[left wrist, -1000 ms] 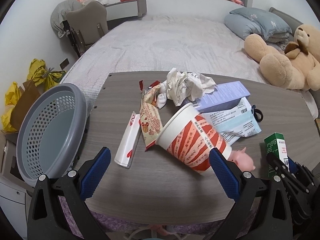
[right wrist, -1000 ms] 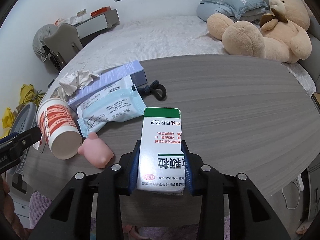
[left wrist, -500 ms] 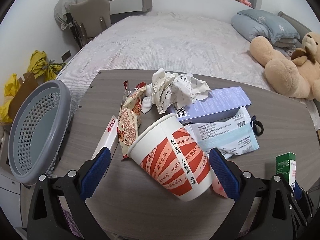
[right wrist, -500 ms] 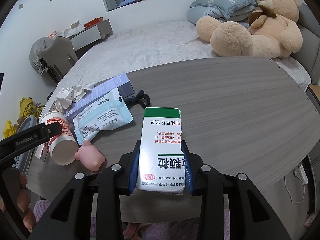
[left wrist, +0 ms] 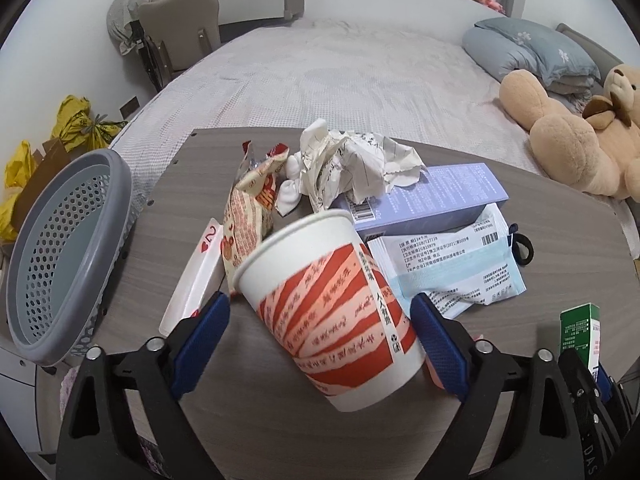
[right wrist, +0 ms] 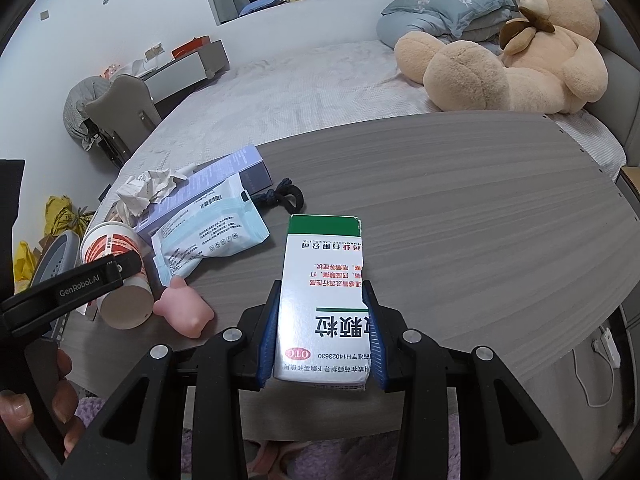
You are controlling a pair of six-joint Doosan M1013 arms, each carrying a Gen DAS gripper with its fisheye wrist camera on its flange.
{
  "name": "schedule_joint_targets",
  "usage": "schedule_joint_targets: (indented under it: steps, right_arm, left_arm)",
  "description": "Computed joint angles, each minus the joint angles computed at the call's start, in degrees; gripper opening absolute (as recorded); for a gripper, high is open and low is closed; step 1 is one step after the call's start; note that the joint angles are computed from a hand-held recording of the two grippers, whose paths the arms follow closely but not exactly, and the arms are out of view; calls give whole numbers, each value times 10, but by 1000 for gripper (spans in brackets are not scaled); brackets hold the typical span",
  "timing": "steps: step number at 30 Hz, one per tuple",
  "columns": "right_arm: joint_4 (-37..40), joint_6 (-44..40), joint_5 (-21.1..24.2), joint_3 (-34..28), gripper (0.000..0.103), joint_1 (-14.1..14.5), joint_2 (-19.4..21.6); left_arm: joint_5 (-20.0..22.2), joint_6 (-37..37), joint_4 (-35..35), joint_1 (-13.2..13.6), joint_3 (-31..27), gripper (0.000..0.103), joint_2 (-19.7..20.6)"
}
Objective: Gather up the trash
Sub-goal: 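Grasp the red-striped paper cup with the left tool while the right tool holds the box, then carry the cup and box over the grey basket and release both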
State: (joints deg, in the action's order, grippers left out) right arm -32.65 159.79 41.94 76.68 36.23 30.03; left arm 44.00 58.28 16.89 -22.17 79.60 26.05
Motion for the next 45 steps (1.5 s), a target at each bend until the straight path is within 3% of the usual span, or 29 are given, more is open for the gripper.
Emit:
schedule_joint_targets:
  steps: [4, 21, 28, 37, 45]
  right_arm:
    - [-4, 3, 0, 1, 36, 2, -1]
    - [1, -17, 10, -19, 37, 13, 7]
    - [2, -38, 27, -45, 37, 23, 17]
    - [13, -82, 37, -101, 36, 36, 39]
    - [64, -182, 38, -203, 37, 49, 93]
  left_arm:
    - [-3, 20, -18, 5, 6, 68, -2]
    - [-70, 132, -70, 19, 68, 63, -52]
    - [-108, 127, -40, 28, 99, 63, -80]
    - [-157, 105, -25, 61, 119, 63, -104]
    - [-159, 74, 20, 103, 127, 63, -108]
